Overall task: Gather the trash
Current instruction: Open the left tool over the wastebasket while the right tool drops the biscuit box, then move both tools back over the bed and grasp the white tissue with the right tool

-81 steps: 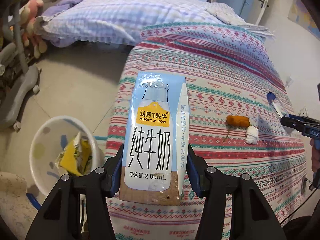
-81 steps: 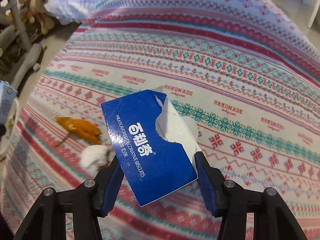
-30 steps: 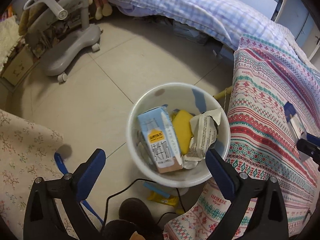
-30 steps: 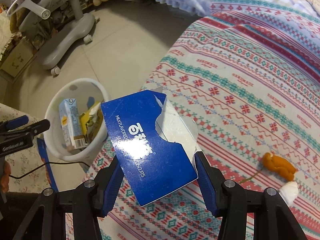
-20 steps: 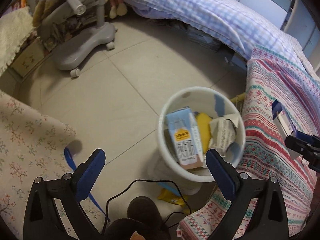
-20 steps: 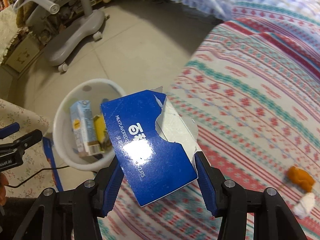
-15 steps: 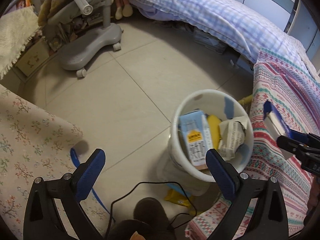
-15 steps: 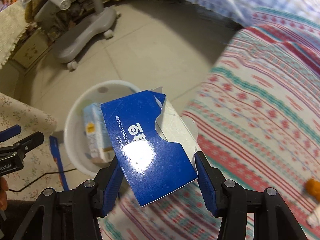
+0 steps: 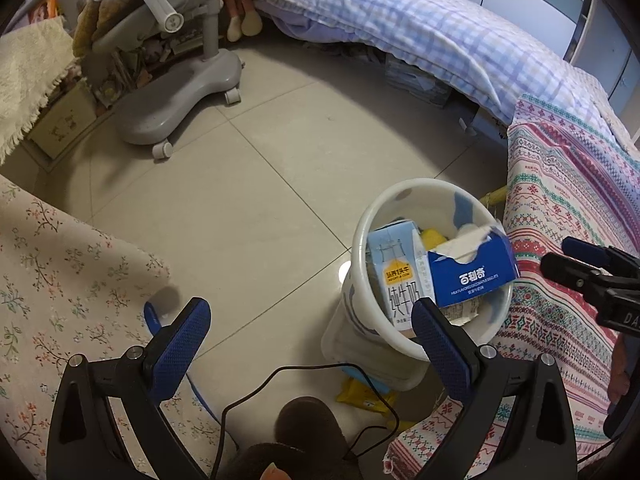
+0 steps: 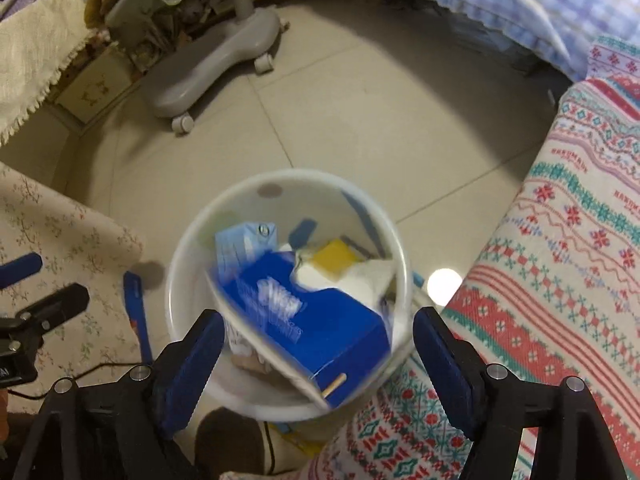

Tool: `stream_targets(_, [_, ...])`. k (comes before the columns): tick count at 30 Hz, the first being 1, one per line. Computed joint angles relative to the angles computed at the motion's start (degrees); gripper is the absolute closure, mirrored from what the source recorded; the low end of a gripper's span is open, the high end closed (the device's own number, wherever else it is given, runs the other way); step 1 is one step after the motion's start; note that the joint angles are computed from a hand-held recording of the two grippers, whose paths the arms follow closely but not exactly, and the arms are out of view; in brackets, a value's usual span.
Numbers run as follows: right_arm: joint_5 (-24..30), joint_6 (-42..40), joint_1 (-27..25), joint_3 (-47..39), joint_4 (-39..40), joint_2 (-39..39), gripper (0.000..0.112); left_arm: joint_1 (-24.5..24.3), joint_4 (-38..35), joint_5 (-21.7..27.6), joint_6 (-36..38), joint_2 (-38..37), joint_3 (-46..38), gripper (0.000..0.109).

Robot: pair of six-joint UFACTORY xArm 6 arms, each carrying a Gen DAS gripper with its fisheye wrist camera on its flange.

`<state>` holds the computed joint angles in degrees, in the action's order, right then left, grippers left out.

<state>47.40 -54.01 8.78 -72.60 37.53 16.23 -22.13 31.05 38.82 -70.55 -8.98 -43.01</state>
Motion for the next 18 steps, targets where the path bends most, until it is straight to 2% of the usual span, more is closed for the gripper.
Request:
stream_targets(10, [-0.81, 1.64, -5.96, 1.77, -2.71, -3.27, 0.03, -3.34, -1.43, -0.81, 1.77, 4.59, -5.63, 0.007])
stream_targets(18, [-3.89, 3.89, -13.98, 1.97, -7.87, -3.46, 0.03, -6.89, -4.18, -1.08, 5.11, 10.67, -12.55, 0.007])
